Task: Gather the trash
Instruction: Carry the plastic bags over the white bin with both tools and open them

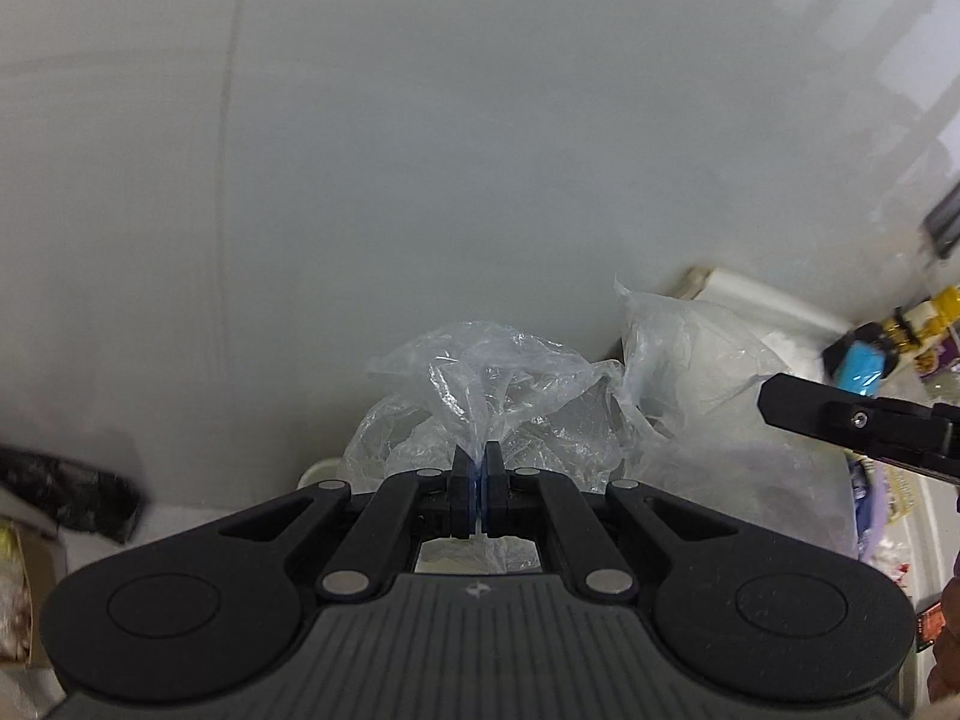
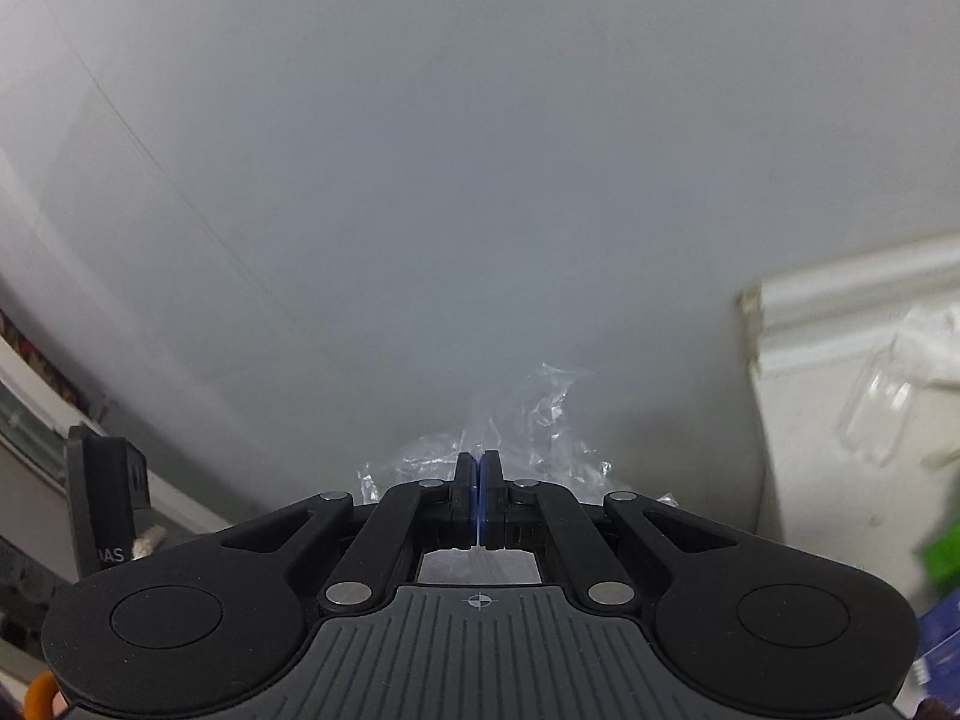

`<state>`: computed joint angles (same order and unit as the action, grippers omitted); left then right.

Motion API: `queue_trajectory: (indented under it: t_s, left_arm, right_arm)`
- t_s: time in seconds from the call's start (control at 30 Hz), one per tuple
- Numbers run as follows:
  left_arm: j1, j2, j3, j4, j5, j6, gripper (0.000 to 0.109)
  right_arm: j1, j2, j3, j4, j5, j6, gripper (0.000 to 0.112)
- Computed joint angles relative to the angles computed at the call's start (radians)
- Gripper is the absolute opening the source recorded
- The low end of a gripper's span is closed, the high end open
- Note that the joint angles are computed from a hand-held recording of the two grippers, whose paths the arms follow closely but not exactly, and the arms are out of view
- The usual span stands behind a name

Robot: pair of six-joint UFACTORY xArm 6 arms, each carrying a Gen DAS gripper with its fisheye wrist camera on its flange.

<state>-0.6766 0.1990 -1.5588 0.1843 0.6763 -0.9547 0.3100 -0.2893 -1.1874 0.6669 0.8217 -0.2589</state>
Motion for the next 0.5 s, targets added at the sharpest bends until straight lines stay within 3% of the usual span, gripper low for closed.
queue_trajectory:
  t_s: [0.2, 0.5]
  left_arm:
    - [0.009, 0.015, 0.061, -0.053, 0.02, -0.01, 0.001]
    - [0.002, 0.112, 0.051, -0.119, 0.088, 0.008, 0.001]
  right_arm:
    - [0.052, 0.043, 0.061, -0.013, -0.002, 0.014, 0.0]
    - [0.057, 0.182, 0.099, -0.008, -0.013, 0.054, 0.0]
